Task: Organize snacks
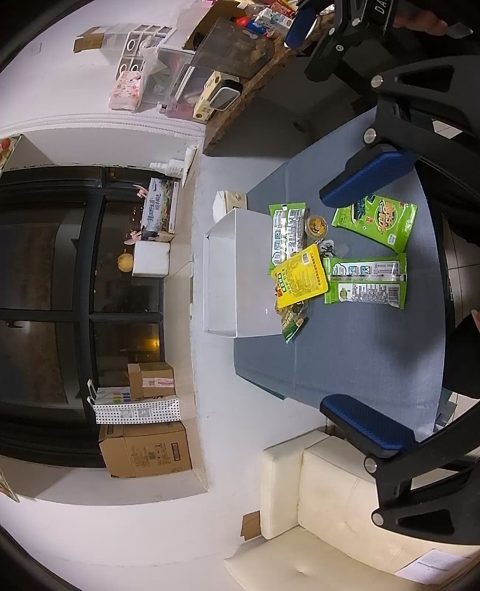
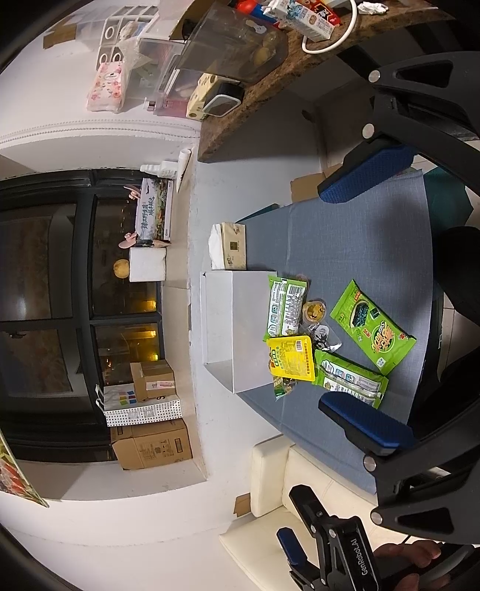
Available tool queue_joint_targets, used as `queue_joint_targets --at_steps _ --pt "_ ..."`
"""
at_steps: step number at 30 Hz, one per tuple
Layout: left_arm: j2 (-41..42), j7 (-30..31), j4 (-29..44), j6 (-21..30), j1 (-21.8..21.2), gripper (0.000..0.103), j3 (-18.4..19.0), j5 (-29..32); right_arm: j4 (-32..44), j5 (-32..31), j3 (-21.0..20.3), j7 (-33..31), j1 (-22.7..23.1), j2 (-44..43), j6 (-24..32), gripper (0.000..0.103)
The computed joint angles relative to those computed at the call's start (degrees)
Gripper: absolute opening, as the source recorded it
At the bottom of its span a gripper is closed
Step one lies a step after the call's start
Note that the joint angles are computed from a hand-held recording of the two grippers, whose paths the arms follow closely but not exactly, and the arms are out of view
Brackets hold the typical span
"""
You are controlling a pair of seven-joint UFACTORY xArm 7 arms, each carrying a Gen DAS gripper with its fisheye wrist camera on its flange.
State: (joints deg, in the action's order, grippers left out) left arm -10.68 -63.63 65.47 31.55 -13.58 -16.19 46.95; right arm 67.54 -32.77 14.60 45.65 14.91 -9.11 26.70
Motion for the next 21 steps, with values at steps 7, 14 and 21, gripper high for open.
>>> queue_joint_targets --at_steps 7,14,21 --pt "-0.17 -0.20 0.22 0.28 -0.05 0.103 -0.09 0.00 -0.16 0.16 -0.08 0.03 0.02 -0.04 -0.03 0.103" --pt "-0.14 0.05 0.21 0.23 -0.01 0.103 0.05 -0.71 -0.10 0.52 -0.17 -0.45 0.06 0.04 -0.07 0.103" --pt "-0.10 0.15 0.19 -0.02 0.03 0.103 0.03 -0.68 -0.15 0.38 -0.09 -0.22 0.02 0.00 0.15 0.103"
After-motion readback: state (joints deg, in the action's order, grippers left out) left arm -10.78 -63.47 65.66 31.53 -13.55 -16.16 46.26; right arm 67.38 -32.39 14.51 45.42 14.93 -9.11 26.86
